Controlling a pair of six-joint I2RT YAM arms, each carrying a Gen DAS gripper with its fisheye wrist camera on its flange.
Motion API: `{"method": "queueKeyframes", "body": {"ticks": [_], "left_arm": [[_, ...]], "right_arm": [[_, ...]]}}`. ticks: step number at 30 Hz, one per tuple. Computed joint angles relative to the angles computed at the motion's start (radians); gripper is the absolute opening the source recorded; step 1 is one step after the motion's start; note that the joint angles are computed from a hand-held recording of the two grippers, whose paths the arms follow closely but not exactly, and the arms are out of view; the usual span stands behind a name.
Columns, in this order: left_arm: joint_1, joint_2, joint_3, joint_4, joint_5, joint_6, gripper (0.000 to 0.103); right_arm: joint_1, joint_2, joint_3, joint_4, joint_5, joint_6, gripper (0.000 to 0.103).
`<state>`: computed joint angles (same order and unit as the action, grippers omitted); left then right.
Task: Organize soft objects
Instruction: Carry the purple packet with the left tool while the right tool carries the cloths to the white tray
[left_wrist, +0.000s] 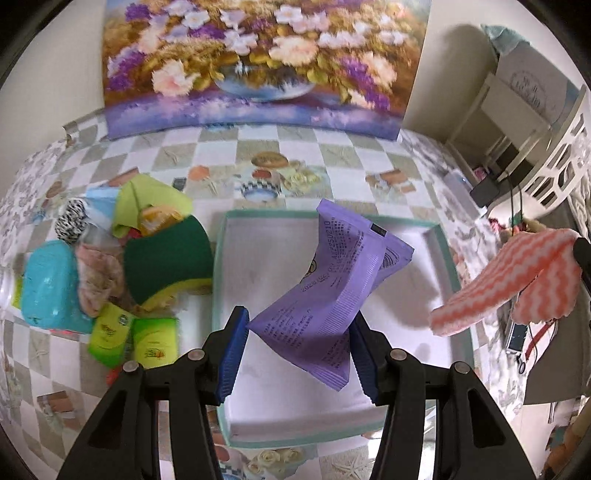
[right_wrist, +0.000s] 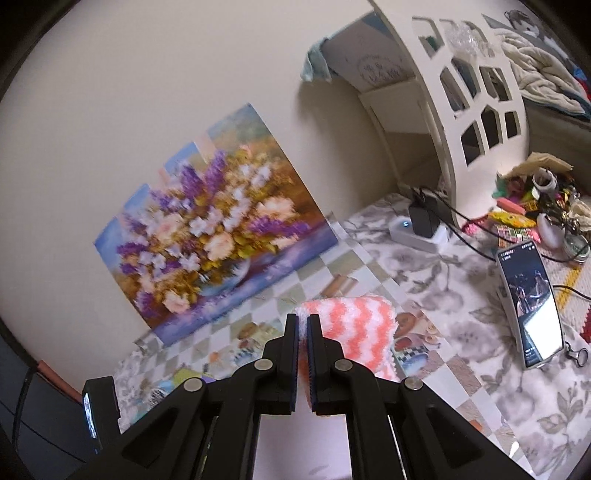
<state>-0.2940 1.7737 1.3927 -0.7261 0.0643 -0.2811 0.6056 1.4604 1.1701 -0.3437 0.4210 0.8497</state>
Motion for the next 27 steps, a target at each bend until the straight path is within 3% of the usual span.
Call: {"method": "queueKeyframes", "body": {"ticks": [7,16,21,27], "left_arm": [[0.004,0.054,-0.012,0.031,0.053,0.016,0.055],[0.009,0.11,-0.019,0.046,0.049,0.034,0.057],[0.017,0.101,-0.028,0.045,0.067,0.021,0.065],[0.029,0.079,-0.034,0.032,0.051,-0.002,0.066]], "right_arm": [[-0.021,0.171,0.094,-0.033,-0.108,-0.017,0.005],[-0.01,0.336,0.188,-0.098,-0.204,-0.049,0.005],[0.004,0.362,0.204,-0.134,-0.217,-0.062,0.008],[0.015,0.354,0.196,-0.15,-0.225,-0.061,0.008]]}}
